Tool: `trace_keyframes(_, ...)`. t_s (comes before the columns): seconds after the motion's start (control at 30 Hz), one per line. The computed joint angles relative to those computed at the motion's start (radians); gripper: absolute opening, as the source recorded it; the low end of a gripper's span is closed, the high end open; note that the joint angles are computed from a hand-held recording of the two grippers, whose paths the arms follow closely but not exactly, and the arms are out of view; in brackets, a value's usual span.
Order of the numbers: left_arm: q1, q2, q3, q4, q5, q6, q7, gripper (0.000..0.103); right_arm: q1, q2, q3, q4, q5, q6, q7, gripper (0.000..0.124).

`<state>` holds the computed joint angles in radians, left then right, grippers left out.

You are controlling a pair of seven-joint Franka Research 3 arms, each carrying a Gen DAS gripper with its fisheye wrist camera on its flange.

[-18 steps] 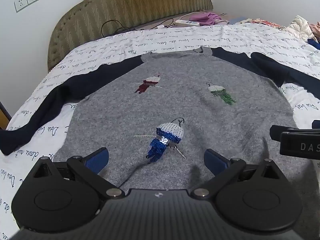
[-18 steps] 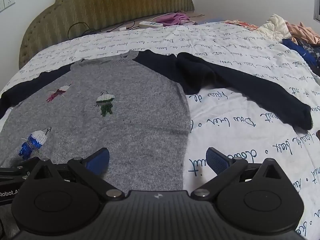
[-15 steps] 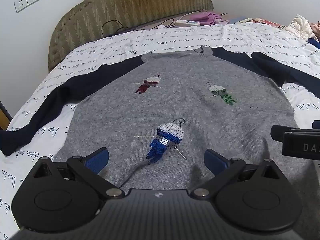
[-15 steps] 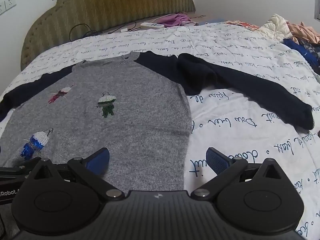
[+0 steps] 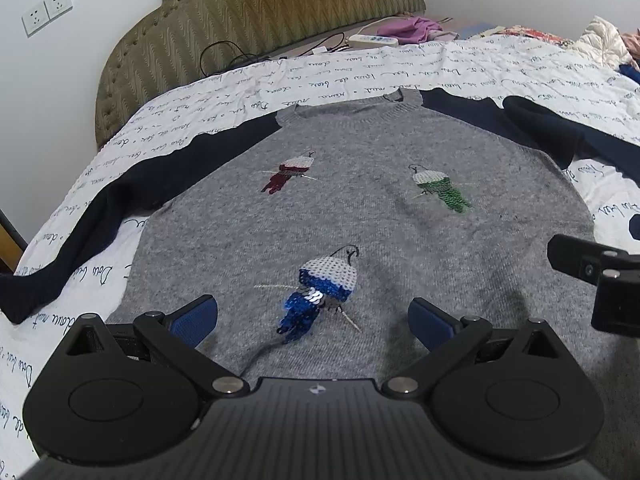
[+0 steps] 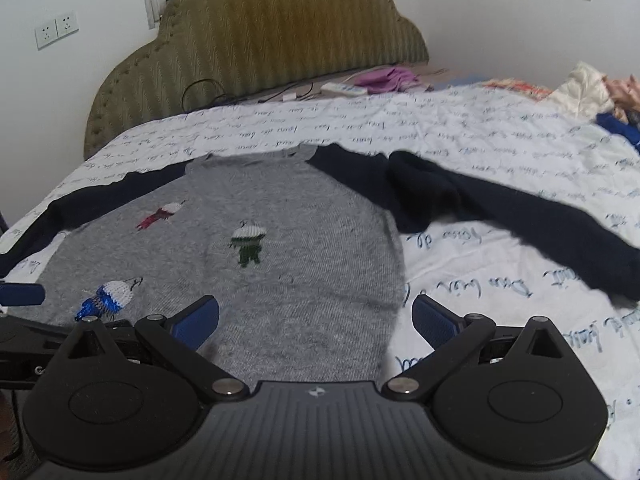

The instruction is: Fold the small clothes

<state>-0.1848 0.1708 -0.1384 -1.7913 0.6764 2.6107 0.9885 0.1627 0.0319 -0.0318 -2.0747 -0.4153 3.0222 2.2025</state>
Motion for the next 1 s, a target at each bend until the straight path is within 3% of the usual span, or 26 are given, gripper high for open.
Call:
trace_keyframes(0.13, -0.013, 0.022, -0.001, 0.029, 0.018, -0.017, -0.001, 0.103, -0.008, 0.01, 0.009, -0.007, 0.13, 0.027, -0.122, 0.103)
trace_keyframes(0.37, -0.035, 0.06, 0.007, 0.074, 0.046, -0.021, -0.018, 0.103, -0.003, 0.019, 0.009, -0.038, 0.295, 0.145, -0.309, 0.103)
trace_keyframes(0.47, -0.056, 0.075, 0.025, 0.091, 0.116, -0.011, -0.065, 0.103, 0.015, 0.022, -0.012, -0.023, 0.296, 0.111, -0.321, 0.103)
trace_keyframes(0.57, -0.057, 0.09, 0.019, 0.112, 0.102, -0.021, -0.056, 0.103, 0.009, 0.026, -0.011, -0.011, 0.337, 0.068, -0.338, 0.103)
trace_keyframes(0.73, -0.059, 0.113, 0.01, 0.143, 0.053, -0.039, -0.018, 0.103, -0.029, 0.023, 0.027, -0.032, 0.552, 0.098, -0.507, 0.103)
trace_keyframes(1.0, -0.067, 0.139, 0.007, 0.172, -0.017, -0.034, 0.032, 0.103, -0.022, 0.008, -0.067, -0.065, 0.328, 0.096, -0.274, 0.103)
